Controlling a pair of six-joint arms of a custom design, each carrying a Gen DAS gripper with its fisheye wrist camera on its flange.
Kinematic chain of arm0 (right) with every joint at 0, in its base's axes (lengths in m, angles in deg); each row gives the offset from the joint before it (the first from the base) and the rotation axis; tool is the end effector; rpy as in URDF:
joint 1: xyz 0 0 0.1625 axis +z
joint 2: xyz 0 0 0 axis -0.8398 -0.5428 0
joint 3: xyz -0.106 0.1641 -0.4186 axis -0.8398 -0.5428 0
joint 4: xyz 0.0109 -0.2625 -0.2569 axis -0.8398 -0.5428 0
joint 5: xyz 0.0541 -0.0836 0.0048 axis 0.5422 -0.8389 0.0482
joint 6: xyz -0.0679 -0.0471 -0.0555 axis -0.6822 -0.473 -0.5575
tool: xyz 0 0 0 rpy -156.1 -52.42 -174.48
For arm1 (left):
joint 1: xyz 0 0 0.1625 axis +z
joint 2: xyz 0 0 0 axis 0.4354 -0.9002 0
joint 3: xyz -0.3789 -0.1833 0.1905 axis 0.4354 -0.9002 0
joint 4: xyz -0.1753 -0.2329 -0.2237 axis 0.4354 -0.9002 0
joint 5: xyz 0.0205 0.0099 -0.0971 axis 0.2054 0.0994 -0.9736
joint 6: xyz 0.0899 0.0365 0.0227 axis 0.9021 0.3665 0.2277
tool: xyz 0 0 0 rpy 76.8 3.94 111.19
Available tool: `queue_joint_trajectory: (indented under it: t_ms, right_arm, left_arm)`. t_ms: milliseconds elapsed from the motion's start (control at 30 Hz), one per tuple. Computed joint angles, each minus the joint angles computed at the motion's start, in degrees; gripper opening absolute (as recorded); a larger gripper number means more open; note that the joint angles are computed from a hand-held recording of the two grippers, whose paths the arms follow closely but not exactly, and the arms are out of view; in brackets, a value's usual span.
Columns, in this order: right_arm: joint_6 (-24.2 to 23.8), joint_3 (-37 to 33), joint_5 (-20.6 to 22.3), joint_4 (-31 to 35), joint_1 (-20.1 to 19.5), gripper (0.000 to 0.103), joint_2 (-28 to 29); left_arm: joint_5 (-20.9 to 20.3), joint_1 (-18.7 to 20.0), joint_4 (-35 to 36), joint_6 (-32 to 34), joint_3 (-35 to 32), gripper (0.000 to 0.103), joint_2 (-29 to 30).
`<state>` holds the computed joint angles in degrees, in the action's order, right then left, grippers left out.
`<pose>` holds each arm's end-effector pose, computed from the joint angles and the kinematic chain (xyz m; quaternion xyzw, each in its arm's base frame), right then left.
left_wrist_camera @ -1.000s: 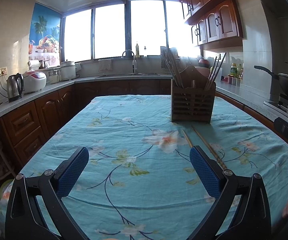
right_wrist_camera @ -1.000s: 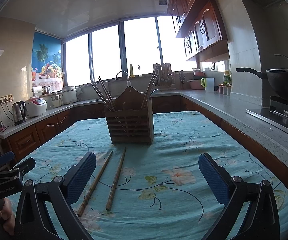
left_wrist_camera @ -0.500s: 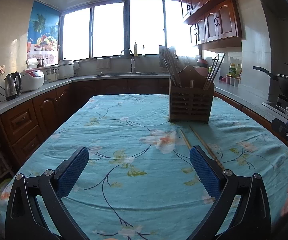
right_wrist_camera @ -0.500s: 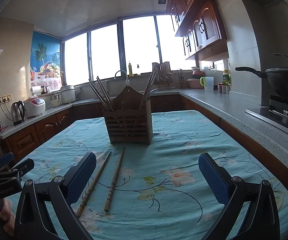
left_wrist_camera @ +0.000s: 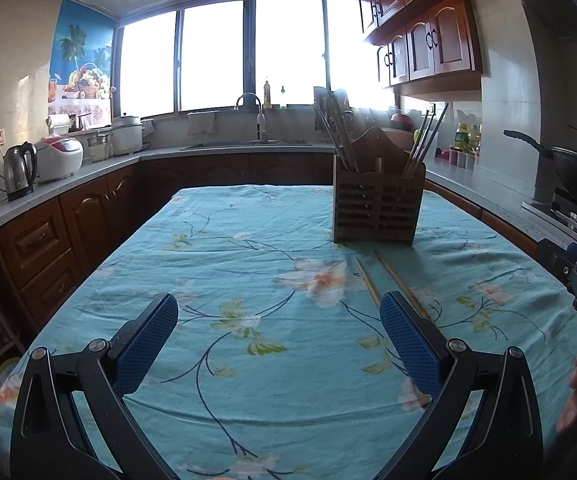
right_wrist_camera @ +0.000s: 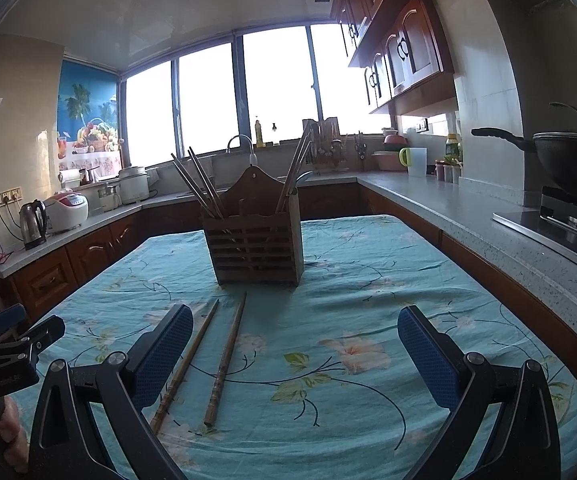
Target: Organize utensils
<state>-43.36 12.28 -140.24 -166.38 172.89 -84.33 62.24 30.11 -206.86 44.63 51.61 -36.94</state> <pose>0.4189 -0.6257 0.0495 0.3464 -0.8066 0.4580 0.1399 -0.0711 -0.5055 0.3847 0.0549 0.7075 -0.5685 0.4162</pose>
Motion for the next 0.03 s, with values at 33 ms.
queue_joint_trajectory:
  t_ms: [33]
  right_arm:
    - [0.03, -0.07, -0.04, 0.09, -0.02, 0.103, 0.02]
  left_arm:
    - [-0.18, 0.04, 0.35, -0.20, 0.00, 0.103, -0.01]
